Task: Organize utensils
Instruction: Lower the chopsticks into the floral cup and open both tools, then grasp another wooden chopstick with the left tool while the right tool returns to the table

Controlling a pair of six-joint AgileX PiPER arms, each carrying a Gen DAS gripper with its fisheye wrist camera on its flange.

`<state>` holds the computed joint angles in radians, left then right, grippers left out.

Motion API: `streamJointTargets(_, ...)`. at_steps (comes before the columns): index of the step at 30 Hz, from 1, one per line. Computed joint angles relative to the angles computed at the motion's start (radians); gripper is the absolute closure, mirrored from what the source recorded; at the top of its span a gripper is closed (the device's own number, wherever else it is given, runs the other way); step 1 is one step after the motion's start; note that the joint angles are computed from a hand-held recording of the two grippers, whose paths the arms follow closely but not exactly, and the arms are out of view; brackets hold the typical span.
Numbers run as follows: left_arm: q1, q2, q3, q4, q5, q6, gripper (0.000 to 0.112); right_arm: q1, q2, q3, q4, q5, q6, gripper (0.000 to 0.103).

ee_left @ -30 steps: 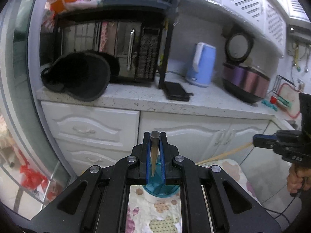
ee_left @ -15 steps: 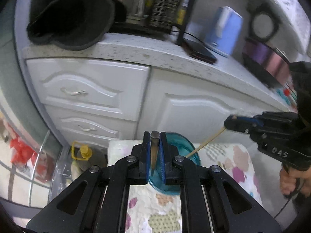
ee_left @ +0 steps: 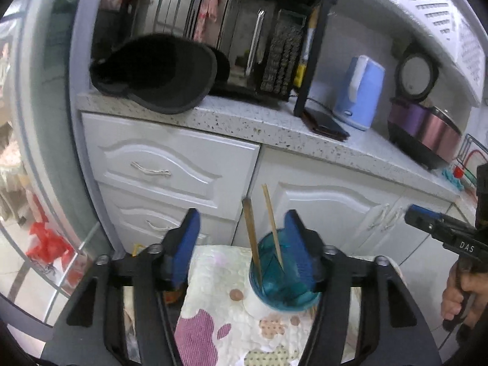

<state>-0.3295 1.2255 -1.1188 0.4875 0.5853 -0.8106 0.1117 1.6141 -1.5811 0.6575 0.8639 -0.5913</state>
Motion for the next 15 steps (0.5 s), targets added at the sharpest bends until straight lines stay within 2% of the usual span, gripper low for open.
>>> streamJointTargets(1,-0.037,-0.032,0.042,0.059,-0.001,-0.063,0.048,-0.028,-0.025,0.051,0.028,-0.009,-0.039,0.047)
streamJointTargets(2,-0.083,-0.062,0.086,0.123,0.004,-0.132,0.046,-0.069,-0.065,0.125,0.064,-0.016,-0.092,0.045)
streamJointTargets(4,-0.206,-0.108,0.176,0.25,0.032,-0.282,0.043,-0.153,-0.138,0.284,0.118,-0.048,-0.21,0.045)
streamJointTargets(7,-0.369,-0.108,0.285,0.347,0.049,-0.443,0.043,-0.288,-0.24,0.518,0.191,-0.116,-0.388,0.045)
streamJointTargets(12,-0.515,0.071,0.385,0.328,-0.065,-0.607,0.043,-0.549,-0.307,0.824,0.415,-0.204,-0.706,0.045)
streamJointTargets(15,-0.569,0.187,0.383,0.387,-0.082,-0.738,0.043,-0.659,-0.265,0.936,0.516,-0.242,-0.838,0.045)
